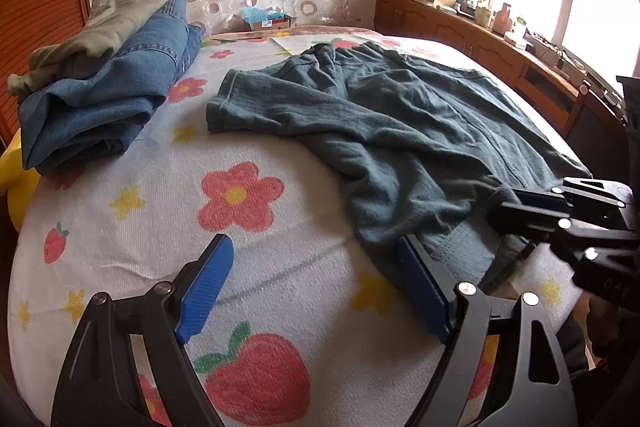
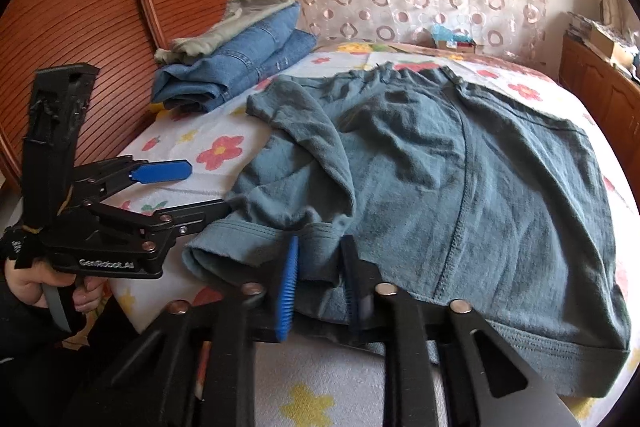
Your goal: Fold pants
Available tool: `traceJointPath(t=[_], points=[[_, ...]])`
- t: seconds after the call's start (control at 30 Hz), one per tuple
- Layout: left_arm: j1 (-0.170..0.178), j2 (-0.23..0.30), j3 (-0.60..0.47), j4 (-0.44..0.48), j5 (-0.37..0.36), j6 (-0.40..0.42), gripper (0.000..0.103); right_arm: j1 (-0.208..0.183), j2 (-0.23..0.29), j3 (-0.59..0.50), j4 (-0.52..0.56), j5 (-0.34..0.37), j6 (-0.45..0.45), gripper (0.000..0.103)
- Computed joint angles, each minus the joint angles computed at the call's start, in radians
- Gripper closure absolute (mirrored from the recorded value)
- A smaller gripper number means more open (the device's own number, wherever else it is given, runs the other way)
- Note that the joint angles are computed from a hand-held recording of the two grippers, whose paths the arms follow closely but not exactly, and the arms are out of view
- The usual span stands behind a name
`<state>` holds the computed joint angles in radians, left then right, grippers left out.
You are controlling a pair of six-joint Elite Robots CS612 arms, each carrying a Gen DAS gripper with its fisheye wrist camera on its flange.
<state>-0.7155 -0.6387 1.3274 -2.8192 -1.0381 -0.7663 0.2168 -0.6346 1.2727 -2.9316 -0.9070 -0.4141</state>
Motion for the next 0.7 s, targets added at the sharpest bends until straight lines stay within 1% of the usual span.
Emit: traceJointPath(t=[0.07,0.13,0.33,0.4,0.47,0.7], points=[[-0.002,-0.001,-0.002,0.007,0.005,0.002,0.018,-0.007,-0.001,0.005,-0.018,0.032,0.015,0.092],[-0.005,-0.003,-0.002,0.006,0.015,0.009,0.018,-0.012,-0.005,0.013,-0.044,0.041,0.023,0.093],[-0.014,-0.008,-0.006,-0.033,0.031,0.051,0.018,-0.033,-0.019,0.04,-0.106,0.088,0.048,0.095],[-0.014,-0.006,-0.011,-0.053,0.024,0.066,0.018,-0.04,-0.025,0.054,-0.144,0.09,0.056,0.095],[-0.014,-0.004,-0.021,-0.051,0.018,0.072,0.018,-0.046,-0.031,0.069,-0.172,0.085,0.067,0.095],[-0.028,-0.002,-0.036,-0.092,0.013,0.131,0.018,-0.056,-0.04,0.092,-0.23,0.056,0.106,0.095]])
